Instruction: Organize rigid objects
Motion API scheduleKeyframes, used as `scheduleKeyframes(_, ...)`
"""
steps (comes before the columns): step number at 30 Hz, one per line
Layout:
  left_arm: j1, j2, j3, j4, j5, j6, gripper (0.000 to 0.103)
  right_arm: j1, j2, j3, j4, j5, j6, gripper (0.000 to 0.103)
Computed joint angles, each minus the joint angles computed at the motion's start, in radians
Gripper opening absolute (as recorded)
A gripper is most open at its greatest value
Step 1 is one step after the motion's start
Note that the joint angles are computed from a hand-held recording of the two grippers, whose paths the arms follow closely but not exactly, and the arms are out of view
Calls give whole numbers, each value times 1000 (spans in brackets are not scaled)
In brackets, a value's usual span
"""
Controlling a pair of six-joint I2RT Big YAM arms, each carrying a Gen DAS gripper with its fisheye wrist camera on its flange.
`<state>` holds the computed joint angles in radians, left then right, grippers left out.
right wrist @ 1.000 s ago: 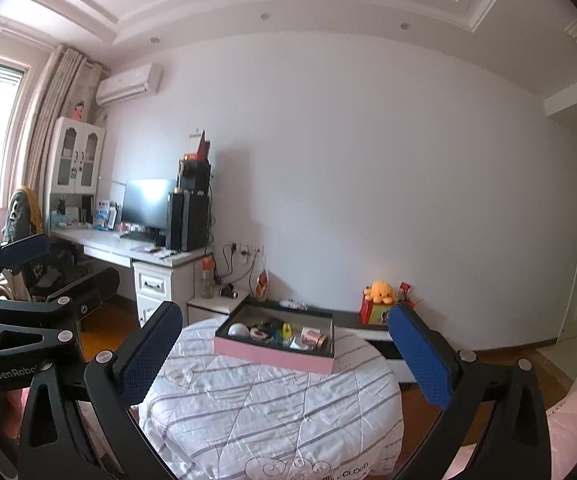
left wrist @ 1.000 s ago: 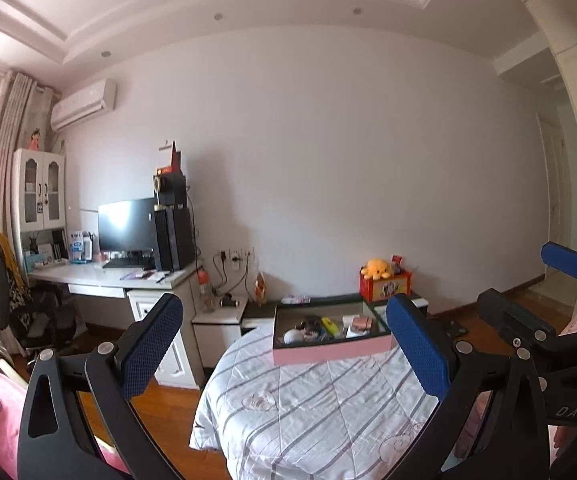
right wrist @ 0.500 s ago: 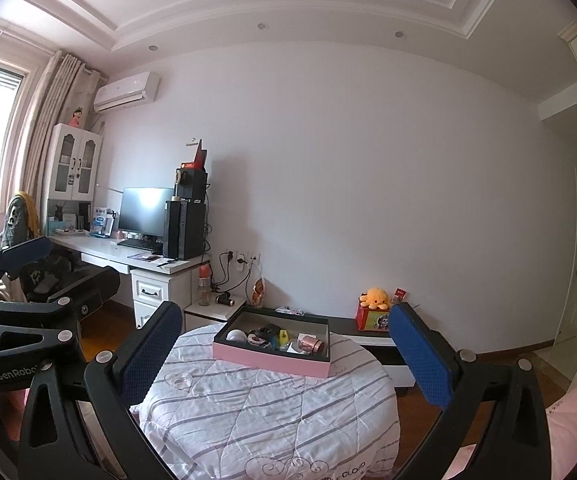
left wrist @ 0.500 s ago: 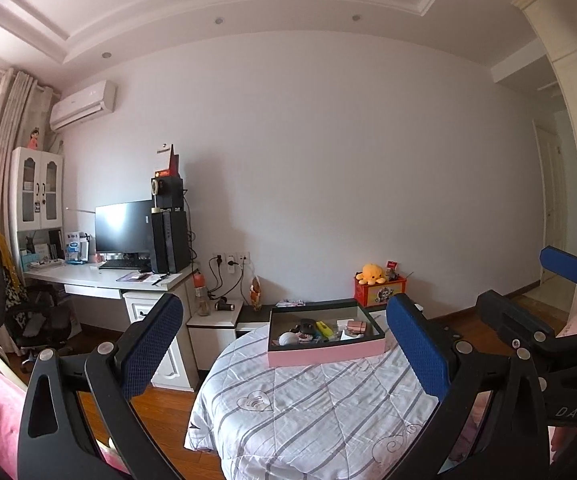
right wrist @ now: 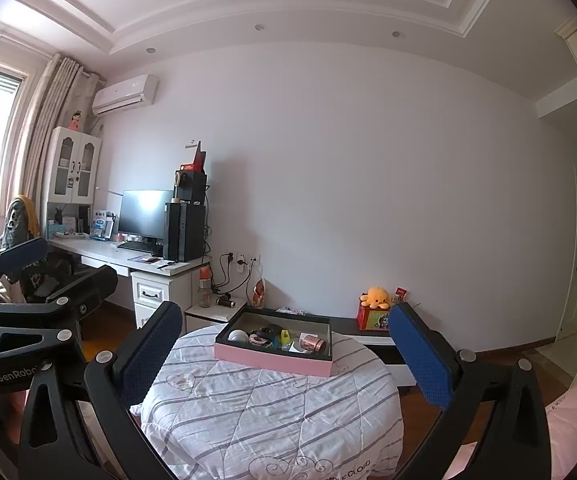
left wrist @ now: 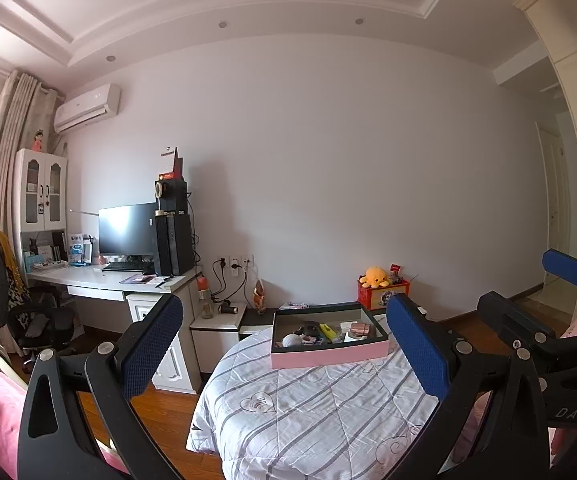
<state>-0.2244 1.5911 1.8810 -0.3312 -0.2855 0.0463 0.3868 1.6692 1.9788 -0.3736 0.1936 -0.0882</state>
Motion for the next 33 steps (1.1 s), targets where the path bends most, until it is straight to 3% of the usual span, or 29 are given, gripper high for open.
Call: scheduleKeyframes(33,21,-6,-19,28,1,8,103,11,25,22,11,-1,-5,103)
